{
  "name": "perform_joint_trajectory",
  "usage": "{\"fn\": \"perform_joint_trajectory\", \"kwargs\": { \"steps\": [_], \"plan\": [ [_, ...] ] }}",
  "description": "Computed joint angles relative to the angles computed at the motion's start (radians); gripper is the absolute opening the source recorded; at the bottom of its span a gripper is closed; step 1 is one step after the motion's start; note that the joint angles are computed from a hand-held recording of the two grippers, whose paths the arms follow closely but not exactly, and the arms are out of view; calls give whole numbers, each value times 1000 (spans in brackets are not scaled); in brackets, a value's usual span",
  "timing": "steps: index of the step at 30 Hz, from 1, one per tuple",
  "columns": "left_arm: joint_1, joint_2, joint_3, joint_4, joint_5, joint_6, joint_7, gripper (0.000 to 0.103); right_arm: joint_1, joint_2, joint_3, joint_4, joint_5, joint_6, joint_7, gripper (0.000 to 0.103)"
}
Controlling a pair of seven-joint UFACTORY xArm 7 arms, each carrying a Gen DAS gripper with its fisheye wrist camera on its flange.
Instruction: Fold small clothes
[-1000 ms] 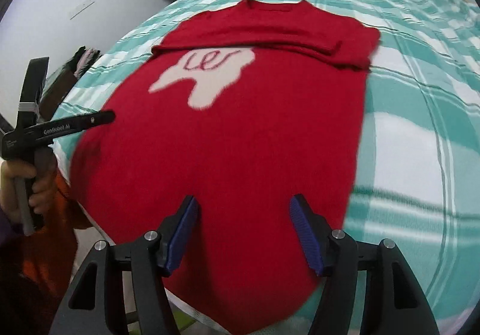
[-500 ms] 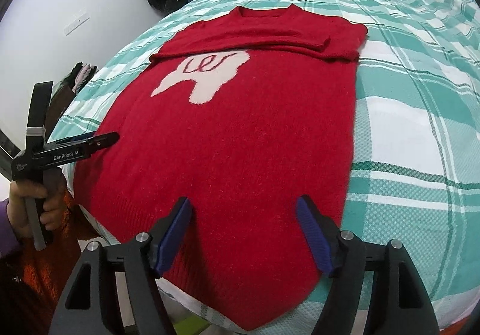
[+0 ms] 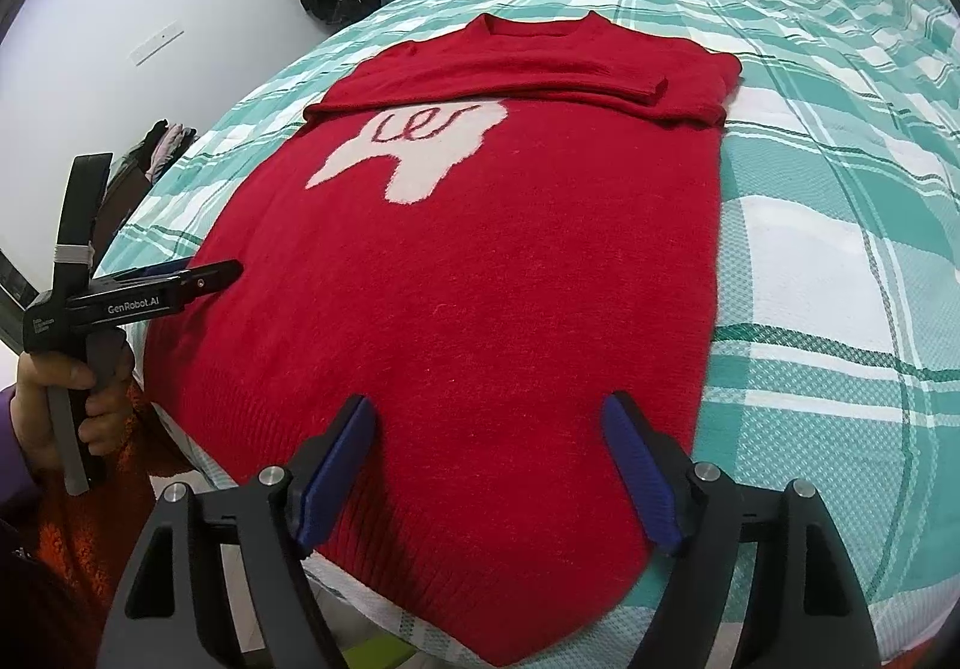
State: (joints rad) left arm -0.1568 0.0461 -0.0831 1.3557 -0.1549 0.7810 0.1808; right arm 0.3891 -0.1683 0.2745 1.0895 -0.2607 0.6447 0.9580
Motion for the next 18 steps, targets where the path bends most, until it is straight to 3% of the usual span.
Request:
{"fn": "perform_joint_trajectory", "kwargs": {
  "steps": [5, 12, 16, 18],
  "plan": [
    [1, 12, 2, 43, 16, 63, -20, 94, 4, -25, -12, 8, 56, 19, -17, 78],
    [29, -63, 24, 28, -1, 171, 18, 93, -9, -176, 1, -79, 155, 62, 58, 78],
    [67, -126, 62, -6, -86, 212, 17, 93, -47, -301, 28, -143, 143, 116, 135, 78],
    [87, -138, 82, -13, -140, 245, 17, 93, -52, -365, 21, -202, 179, 88, 171, 78]
  ]
}}
